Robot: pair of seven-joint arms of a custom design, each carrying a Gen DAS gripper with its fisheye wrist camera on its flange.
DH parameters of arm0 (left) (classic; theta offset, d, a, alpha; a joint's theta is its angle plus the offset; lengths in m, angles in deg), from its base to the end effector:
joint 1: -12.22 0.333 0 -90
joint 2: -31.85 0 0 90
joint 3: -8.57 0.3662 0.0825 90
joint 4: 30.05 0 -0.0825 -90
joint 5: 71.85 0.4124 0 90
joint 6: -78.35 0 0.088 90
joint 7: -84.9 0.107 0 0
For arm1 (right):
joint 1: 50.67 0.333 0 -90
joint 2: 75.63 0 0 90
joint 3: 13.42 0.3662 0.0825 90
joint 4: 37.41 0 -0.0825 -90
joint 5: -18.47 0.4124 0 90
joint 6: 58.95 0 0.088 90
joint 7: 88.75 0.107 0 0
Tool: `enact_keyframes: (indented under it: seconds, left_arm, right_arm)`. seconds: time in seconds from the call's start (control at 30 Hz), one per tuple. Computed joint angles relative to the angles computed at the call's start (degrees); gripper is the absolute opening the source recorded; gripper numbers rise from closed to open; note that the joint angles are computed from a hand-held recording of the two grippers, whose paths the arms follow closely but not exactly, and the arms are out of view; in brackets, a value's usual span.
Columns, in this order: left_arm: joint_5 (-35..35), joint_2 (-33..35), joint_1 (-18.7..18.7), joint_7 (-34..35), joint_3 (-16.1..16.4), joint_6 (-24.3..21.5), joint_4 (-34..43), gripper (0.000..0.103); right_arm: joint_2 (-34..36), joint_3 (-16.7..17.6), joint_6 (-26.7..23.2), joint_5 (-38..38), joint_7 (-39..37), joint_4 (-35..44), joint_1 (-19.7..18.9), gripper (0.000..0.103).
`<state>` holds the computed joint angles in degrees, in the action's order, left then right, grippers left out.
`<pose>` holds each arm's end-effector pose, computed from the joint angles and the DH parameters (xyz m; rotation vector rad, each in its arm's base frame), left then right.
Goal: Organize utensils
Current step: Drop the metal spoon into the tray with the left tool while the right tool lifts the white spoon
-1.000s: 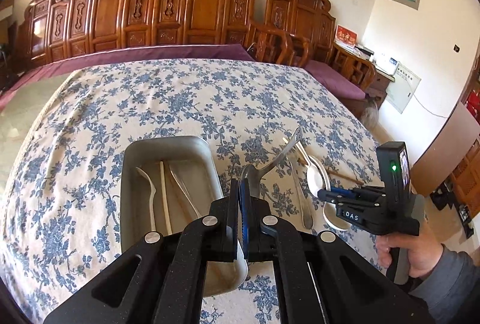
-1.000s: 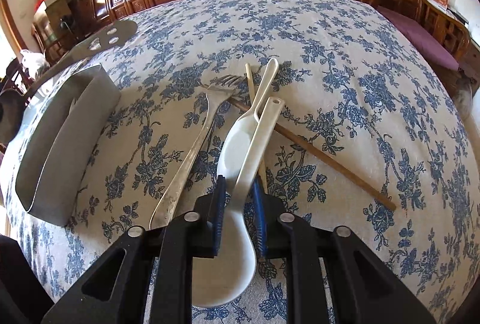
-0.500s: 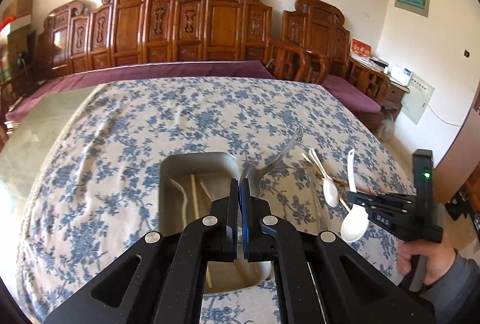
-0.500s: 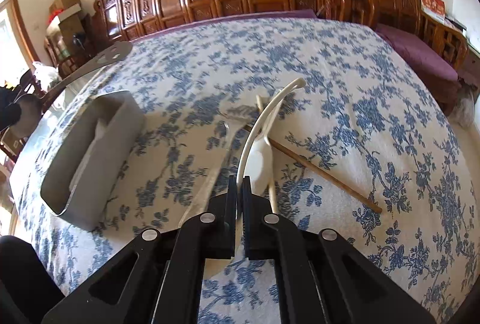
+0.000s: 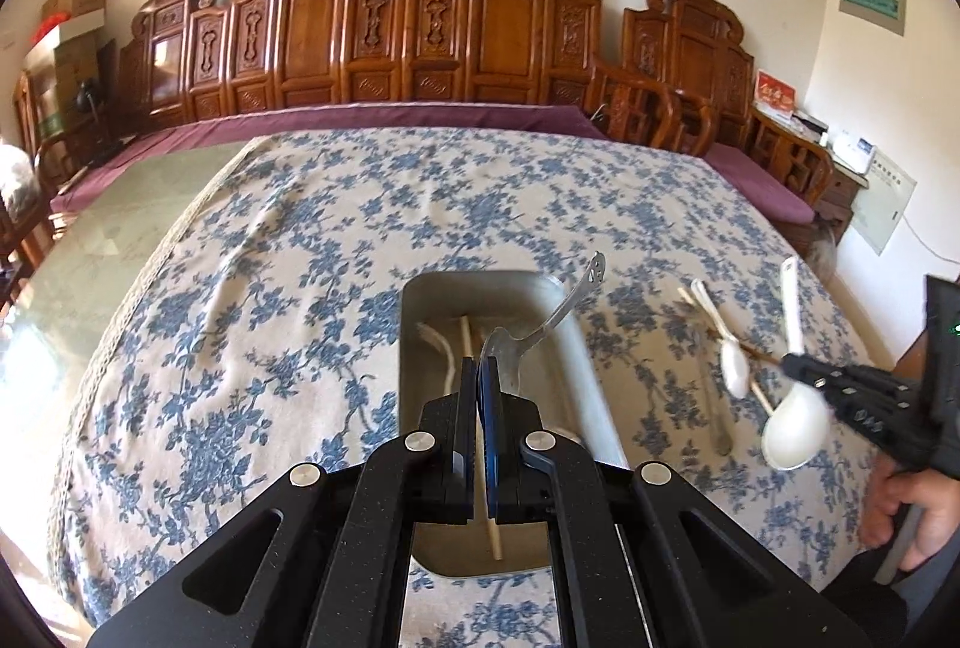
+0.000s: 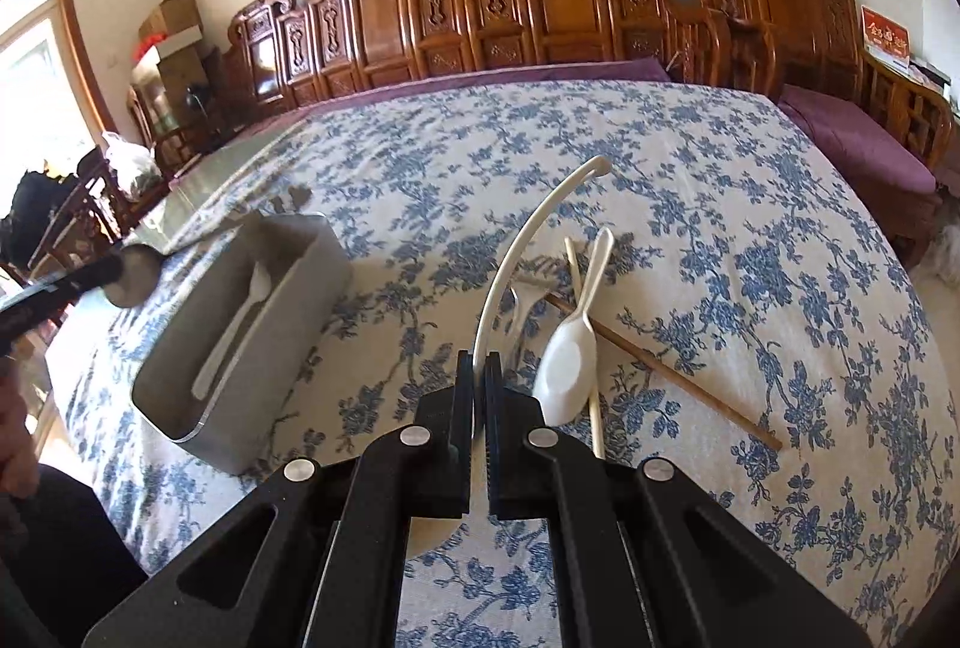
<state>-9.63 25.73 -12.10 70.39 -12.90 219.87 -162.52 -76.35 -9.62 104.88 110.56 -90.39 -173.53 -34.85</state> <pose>0.3707 -0.3887 0.4426 -1.9098 1.5384 -0.7579 0.5026 0.1212 0.3725 -1.9759 1.2379 -0.2845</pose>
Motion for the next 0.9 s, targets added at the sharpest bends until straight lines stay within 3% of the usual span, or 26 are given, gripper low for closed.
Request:
enact_keyframes:
  seconds: [0.2, 0.57, 0.9]
  left_arm:
    - [-1.59, 2.04, 0.05, 1.14, 0.58, -1.05, 0.14, 0.001]
    - [-2.5, 3.8, -1.59, 1.54, 0.94, -7.25, 1.71, 0.001]
    - [-5.08, 7.03, -2.7, 6.6, 1.47, -7.22, 3.96, 0.001]
  right_arm:
    - [-0.91, -0.01, -1.69, 1.23, -1.5, -0.28, 0.05, 0.004]
    - [-0.79, -0.02, -1.04, 1.35, -2.35, -0.35, 0.13, 0.004]
    - [-0.54, 0.07, -0.38, 0.92, -2.4, -0.34, 0.17, 0.004]
